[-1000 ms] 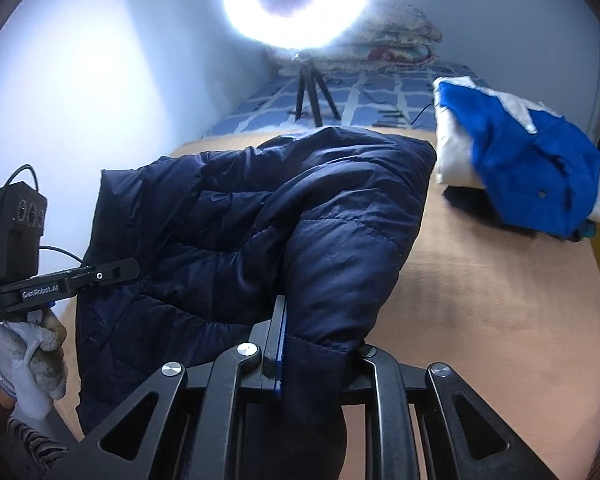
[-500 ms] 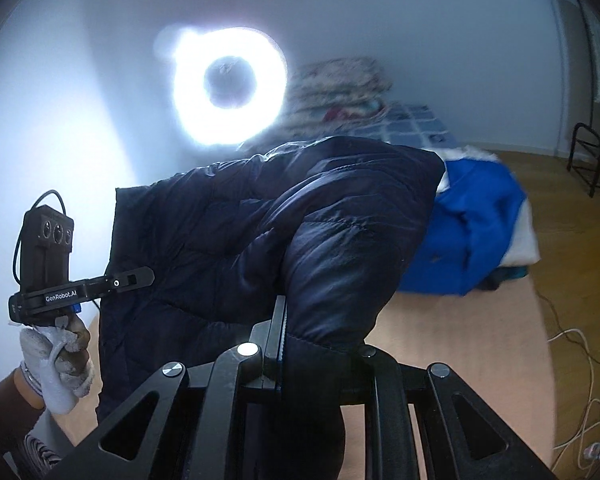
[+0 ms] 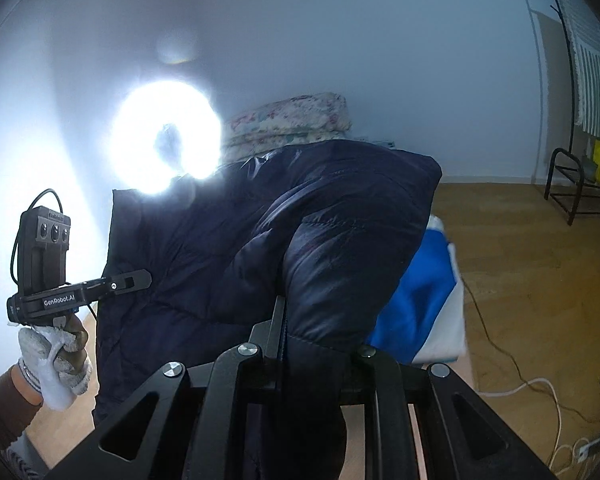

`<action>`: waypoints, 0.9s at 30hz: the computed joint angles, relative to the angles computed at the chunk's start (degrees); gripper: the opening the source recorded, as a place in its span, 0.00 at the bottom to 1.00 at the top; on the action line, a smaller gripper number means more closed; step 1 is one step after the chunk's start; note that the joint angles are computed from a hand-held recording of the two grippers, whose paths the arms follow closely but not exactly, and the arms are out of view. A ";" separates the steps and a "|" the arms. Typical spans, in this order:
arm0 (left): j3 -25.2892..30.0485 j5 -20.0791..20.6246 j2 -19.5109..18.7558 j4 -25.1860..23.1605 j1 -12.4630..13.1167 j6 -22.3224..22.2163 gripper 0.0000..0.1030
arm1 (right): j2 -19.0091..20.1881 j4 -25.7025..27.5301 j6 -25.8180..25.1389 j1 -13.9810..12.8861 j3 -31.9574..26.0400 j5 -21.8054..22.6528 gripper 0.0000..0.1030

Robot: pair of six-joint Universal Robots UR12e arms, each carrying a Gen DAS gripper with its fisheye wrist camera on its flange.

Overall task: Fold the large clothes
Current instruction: 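Lift the folded jacket bundle with both grippers and carry it to the blue garment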

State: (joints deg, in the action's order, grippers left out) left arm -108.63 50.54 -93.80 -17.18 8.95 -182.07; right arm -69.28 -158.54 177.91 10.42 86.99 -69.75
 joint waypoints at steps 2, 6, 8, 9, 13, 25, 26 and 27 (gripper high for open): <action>2.44 1.89 -1.91 0.40 -1.20 0.44 0.16 | 1.69 0.56 0.54 -0.71 -2.25 0.67 0.14; 7.02 3.70 -5.80 1.75 -2.99 -0.90 0.16 | 5.09 1.38 1.29 -1.85 -6.88 0.96 0.14; 9.03 3.91 -7.50 2.22 -3.49 -1.89 0.16 | 6.43 1.24 2.31 -2.39 -8.70 1.23 0.14; 10.21 4.08 -8.57 2.64 -3.90 -2.52 0.16 | 7.12 1.14 3.03 -2.70 -9.61 1.49 0.14; 13.87 4.60 -11.70 2.94 -5.02 -3.83 0.16 | 9.02 2.08 3.27 -3.40 -12.58 1.22 0.14; 17.85 6.93 -17.21 1.49 -6.38 -4.35 0.16 | 15.77 9.15 1.29 -4.20 -20.84 0.26 0.13; 17.80 6.89 -17.41 1.28 -6.24 -4.71 0.16 | 16.35 9.86 1.13 -4.18 -21.55 0.16 0.13; 17.83 6.82 -17.68 1.28 -6.09 -4.92 0.16 | 16.94 10.64 0.81 -4.06 -22.12 -0.21 0.13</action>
State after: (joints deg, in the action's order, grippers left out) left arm -90.80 57.36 -111.47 -15.89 2.86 -186.99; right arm -52.33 -147.90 178.72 6.36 64.87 -69.95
